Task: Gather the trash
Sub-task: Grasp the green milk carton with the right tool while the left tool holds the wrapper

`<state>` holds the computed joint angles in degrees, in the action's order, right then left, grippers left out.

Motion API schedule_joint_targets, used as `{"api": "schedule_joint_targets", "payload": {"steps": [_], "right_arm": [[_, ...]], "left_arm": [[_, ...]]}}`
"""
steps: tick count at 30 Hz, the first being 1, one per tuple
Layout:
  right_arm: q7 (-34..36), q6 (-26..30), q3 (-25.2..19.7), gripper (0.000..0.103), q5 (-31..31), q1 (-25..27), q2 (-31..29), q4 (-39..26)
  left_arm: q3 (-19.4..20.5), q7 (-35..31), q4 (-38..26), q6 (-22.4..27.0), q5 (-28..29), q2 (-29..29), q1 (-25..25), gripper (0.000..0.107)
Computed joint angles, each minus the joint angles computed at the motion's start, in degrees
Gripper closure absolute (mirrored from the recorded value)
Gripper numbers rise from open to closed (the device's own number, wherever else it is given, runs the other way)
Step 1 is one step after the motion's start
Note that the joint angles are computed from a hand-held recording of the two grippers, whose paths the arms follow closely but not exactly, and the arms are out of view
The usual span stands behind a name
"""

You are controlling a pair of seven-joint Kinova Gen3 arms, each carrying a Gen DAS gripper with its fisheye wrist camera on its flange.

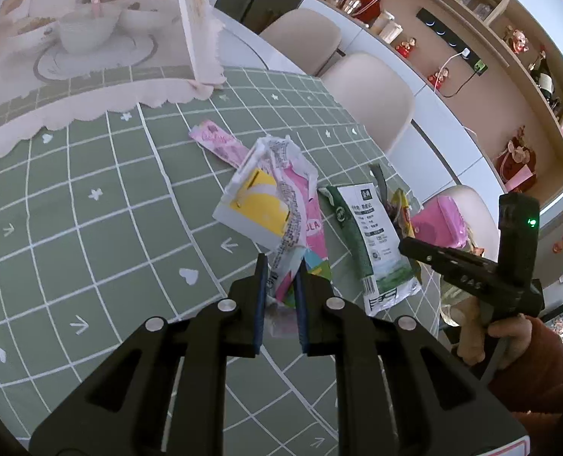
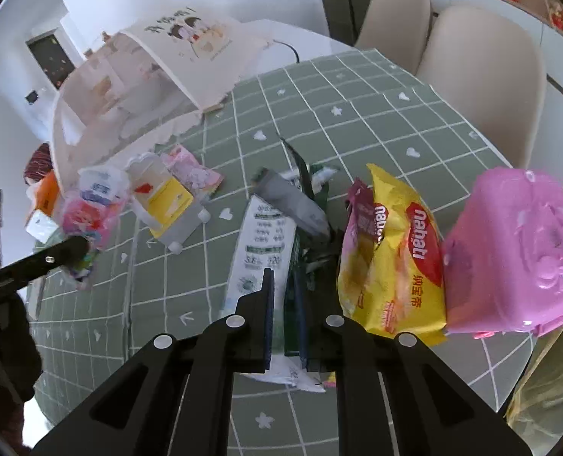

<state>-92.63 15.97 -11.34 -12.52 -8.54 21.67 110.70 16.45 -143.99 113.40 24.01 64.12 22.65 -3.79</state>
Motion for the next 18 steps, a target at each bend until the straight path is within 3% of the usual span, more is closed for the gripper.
{"api": "schedule_joint_targets", "payload": {"steps": [3, 6, 10, 14, 18], "right_arm": [[-0.86, 0.63, 0.85, 0.085, 0.59, -0.36, 0.99, -0.78], [1.1, 0.32, -2.39, 0.074, -2.41, 3.04, 3.02, -1.9], [0.31, 0.03, -1.94, 0.067, -2.41, 1.93, 6.08, -3.98], [-1.29, -2.85, -2.25, 0.064, -2.77, 1.13, 6.65, -3.3], [-1.42, -1.22, -3.6, 0.064, -1.84, 0.8, 7.63, -4.97]], "left_arm": [[-0.16, 0.83, -0.16, 0.21, -0.82, 0.28, 0.58, 0.096], [-0.15, 1.72, -0.31, 0.39, -1.9, 0.16, 0.87, 0.096], [0.0, 2.49, -0.44, 0.39, -2.62, 0.16, 0.69, 0.096], [0.26, 3.02, -0.7, 0.57, -2.9, 0.5, 0.33, 0.096], [0.4, 3.77, -0.82, 0.65, -3.18, 0.73, 0.08, 0.096]]}}
